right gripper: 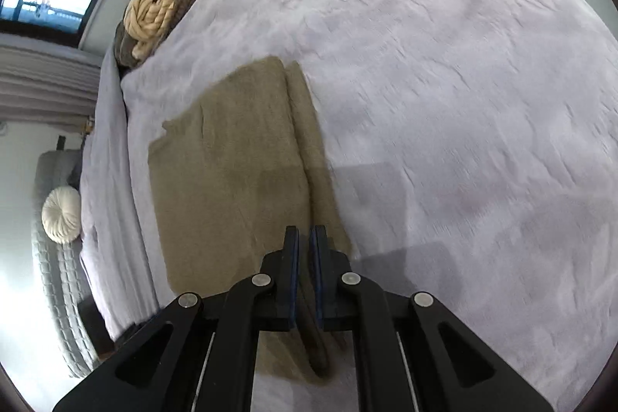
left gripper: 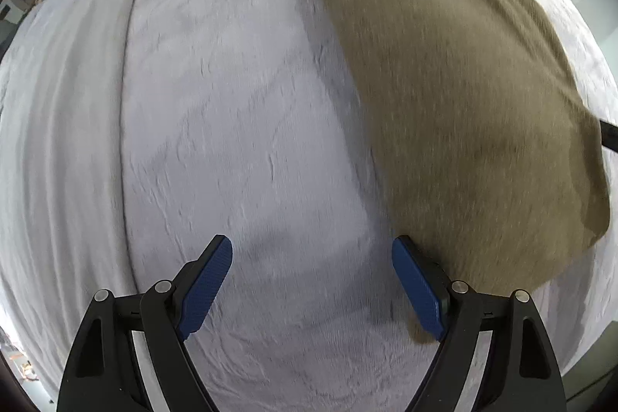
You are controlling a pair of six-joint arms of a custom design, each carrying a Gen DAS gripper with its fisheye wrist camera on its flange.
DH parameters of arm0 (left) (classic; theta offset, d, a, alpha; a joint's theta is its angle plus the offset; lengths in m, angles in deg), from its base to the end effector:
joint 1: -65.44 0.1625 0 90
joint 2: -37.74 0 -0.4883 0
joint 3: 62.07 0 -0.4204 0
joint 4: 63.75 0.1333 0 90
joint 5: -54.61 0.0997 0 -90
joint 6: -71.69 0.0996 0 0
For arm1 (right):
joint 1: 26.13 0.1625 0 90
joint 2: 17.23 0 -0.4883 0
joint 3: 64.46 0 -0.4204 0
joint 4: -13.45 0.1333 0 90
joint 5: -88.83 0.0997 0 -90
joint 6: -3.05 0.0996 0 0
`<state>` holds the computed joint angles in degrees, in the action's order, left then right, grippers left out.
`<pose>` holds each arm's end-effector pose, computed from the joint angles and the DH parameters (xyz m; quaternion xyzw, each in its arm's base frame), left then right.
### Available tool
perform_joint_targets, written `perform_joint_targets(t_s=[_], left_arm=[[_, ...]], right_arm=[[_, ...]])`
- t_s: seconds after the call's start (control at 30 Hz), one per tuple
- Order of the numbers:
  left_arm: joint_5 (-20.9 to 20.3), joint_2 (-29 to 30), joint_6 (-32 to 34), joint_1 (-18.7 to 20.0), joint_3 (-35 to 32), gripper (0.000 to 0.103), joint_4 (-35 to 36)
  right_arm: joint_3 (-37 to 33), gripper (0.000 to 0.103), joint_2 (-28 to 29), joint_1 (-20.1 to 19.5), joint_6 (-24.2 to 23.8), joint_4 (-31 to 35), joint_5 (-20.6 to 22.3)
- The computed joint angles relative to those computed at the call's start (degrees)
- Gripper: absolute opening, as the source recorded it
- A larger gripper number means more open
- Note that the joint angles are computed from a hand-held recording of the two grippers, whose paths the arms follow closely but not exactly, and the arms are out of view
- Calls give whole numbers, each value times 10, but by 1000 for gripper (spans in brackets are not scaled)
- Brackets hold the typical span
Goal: Fold small clothes
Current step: 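Lay the sweater fold flat with the right gripper and release it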
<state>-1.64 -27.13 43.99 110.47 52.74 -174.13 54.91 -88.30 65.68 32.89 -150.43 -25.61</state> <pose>-0.2367 -0.5039 0.1616 0.2121 0.9037 0.0304 0.3708 0.1100 -0.5640 0.2718 -0.2763 -0.9134 0.2645 0.1396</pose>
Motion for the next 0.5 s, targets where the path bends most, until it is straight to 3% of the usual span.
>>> perform_joint_targets(t_s=[0.13,0.2,0.27,0.33,0.37,0.4,0.5], left_arm=[[-10,-10,-12,-2,0,86,-2],[-9,-16,-14,-4,-1,86,-9],[-4,-19,-17,-6,-5,86,-14],[-9,-22,-26,-8,-9,86,-19],[-11,-23,-30,-7,-11,86,-23],[-12,-23,-35,-7,-13,86,-23],[-12,-30,-48,-10,-11,86,5]], right_arm=[[-31,12,31,-30,6,15,58],[-40,12,40,-31,7,30,53],[-56,0,47,-9,-14,69,-15],[-81,0,62,16,-10,149,-121],[-80,0,61,18,-6,175,-146],[-73,0,55,17,1,177,-146],[-19,2,9,5,11,92,-62]])
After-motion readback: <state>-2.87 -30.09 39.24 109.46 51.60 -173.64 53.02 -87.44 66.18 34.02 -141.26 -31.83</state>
